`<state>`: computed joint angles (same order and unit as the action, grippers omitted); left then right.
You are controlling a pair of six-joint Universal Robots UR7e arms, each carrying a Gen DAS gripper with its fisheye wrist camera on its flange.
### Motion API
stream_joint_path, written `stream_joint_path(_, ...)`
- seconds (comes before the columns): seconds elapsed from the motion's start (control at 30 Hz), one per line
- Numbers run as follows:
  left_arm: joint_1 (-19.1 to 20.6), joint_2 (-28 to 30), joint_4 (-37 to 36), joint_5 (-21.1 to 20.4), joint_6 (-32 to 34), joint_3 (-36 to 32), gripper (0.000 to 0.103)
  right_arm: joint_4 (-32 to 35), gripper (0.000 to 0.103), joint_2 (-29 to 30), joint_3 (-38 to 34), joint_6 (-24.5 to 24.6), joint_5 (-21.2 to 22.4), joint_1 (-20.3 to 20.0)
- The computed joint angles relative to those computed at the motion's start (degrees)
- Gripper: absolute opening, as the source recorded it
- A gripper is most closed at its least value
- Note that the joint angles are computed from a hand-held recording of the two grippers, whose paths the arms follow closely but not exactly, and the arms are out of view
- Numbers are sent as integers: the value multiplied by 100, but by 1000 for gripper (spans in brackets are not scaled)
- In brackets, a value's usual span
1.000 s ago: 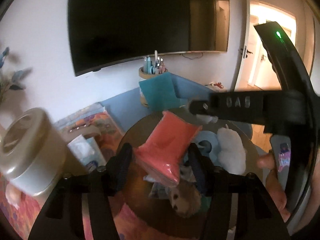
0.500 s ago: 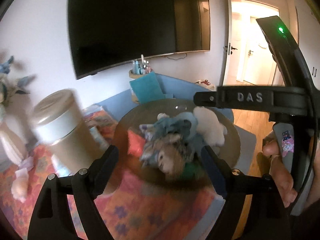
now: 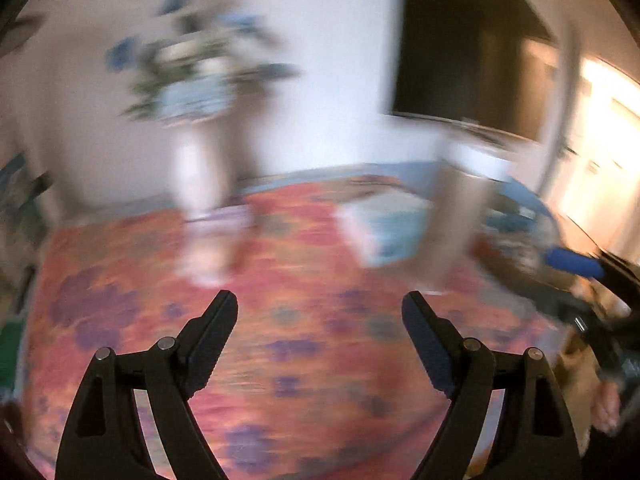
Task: Organize soft objects
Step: 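Move both grippers back over the bed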
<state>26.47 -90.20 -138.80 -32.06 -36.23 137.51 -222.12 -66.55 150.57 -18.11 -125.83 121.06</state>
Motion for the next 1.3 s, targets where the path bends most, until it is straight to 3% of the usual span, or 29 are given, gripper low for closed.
stream_joint_path(0.07, 160, -206, 548, 538, -501, 68, 83, 323, 81, 484, -392, 140, -55, 170)
stream_joint_path(0.13, 535, -290, 1414, 1081, -1272, 35, 83, 704, 83, 889, -764, 325, -111, 243)
stream_joint_path(0.27, 1285, -266, 1080, 919, -1030, -18, 83, 1936, 83, 1563, -1750, 740, 106, 85)
stream_joint_path(0.3, 1460, -200, 1055, 961, -1039, -33, 83, 1983, 83, 1701, -1894, 780, 137, 41)
stream_joint_path(0.4, 1672, -195, 923, 1014, -1190, 139, 83, 1357, 83, 2410, -2351, 392, 73, -122)
stream_joint_path(0.43, 1806, -219, 1146, 734, -1300, 16, 83, 1034, 83, 2701, -2487, 198, -10, -181)
stream_joint_path(0.53, 1773, -307, 807, 690, -1178, 156, 83, 784, 83, 3137, -2663, 202, -114, -376)
stream_joint_path(0.6, 1773, -326, 611, 578, -1037, 215, 83, 1158, 83, 3185, -2866, 317, -556, -309)
stream_joint_path(0.63, 1768, -337, 613, 541, -1031, 225, 83, 985, 84, 3248, -2891, 237, -676, -271)
stream_joint_path(0.77, 1721, -379, 376, 563, -893, 335, 83, 808, 97, 3357, -2938, 113, -888, -221)
stream_joint_path(1.07, 1841, -474, -273, 309, -512, 407, 83, 1021, 102, 3735, -3338, -215, -1726, 27)
stream_joint_path(1.3, 1984, -514, -584, 84, -422, 410, 83, 1266, 103, 3601, -3270, 35, -1547, -55)
